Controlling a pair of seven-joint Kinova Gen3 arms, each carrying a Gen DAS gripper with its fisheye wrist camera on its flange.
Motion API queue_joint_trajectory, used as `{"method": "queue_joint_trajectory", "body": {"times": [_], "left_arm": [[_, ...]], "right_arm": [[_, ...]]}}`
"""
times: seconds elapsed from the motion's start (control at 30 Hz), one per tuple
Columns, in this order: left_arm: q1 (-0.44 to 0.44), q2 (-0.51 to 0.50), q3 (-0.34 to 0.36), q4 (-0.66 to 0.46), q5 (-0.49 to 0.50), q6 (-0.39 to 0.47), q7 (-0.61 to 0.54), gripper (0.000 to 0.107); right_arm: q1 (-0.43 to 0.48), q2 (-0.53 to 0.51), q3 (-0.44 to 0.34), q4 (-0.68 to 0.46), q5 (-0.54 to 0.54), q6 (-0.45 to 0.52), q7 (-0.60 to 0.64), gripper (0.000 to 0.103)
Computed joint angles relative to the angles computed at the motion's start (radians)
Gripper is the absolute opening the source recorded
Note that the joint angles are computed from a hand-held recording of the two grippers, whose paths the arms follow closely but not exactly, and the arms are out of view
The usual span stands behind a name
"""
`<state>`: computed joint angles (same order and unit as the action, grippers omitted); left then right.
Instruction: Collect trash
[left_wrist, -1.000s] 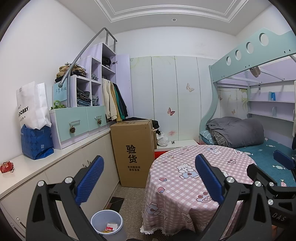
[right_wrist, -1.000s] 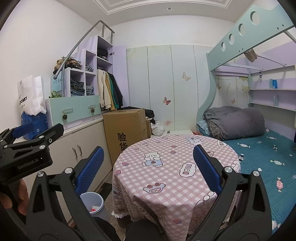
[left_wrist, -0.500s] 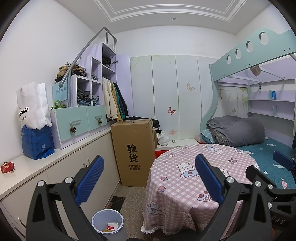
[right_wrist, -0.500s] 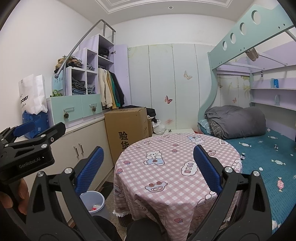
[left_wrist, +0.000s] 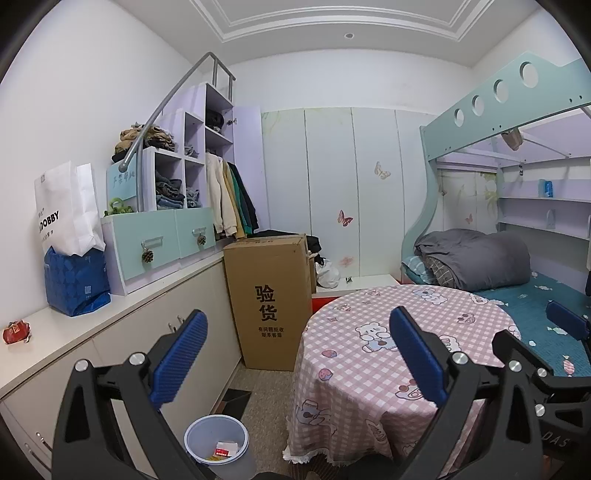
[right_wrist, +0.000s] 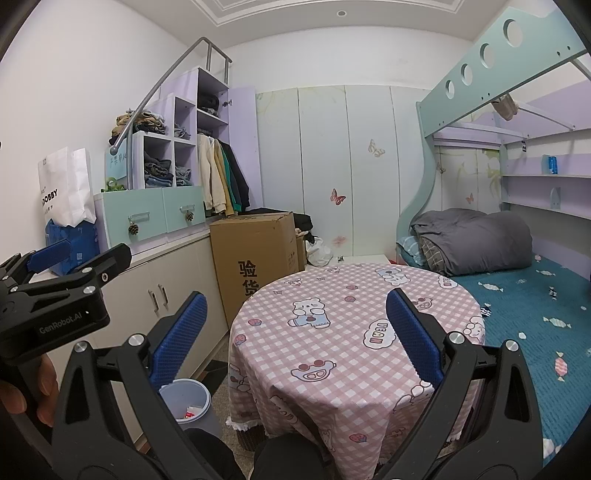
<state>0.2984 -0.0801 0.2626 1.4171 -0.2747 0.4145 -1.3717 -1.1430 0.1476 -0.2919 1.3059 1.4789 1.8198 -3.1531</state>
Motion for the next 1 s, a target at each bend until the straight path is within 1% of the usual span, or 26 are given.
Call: {"method": "queue_joint_trajectory", "body": {"times": [0.13,0.47,0.6,0.9,1.0], "left_arm": [[0.003,0.002,-0.007,-0.004,0.013,0.001,-0.014,0.097],[0.002,0.005,0.0,-0.008,-0.005,0.004,0.002,0.097],[0.006,0.003,-0.012,-0.005,0.017,0.001,-0.019,0.097],[0.004,0.008,-0.006,-0.014,0.011,0.006,-0.016,0.097],[0.007,0.006,-0.016,-0.011,0.029,0.003,-0.033,0.097]], "right_arm": [[-0.001,0.003,0.001,-0.003,-0.001,-0.001,0.0,0.095],[-0.006,0.007,0.006,-0.009,0.002,0.001,0.004,0.095],[-0.006,0.009,0.007,-0.008,-0.001,-0.004,0.0,0.095],[-0.009,0.009,0.007,-0.007,-0.002,-0.007,-0.003,0.095],[-0.009,0.01,0.008,-0.009,-0.003,-0.008,-0.004,0.095]]}}
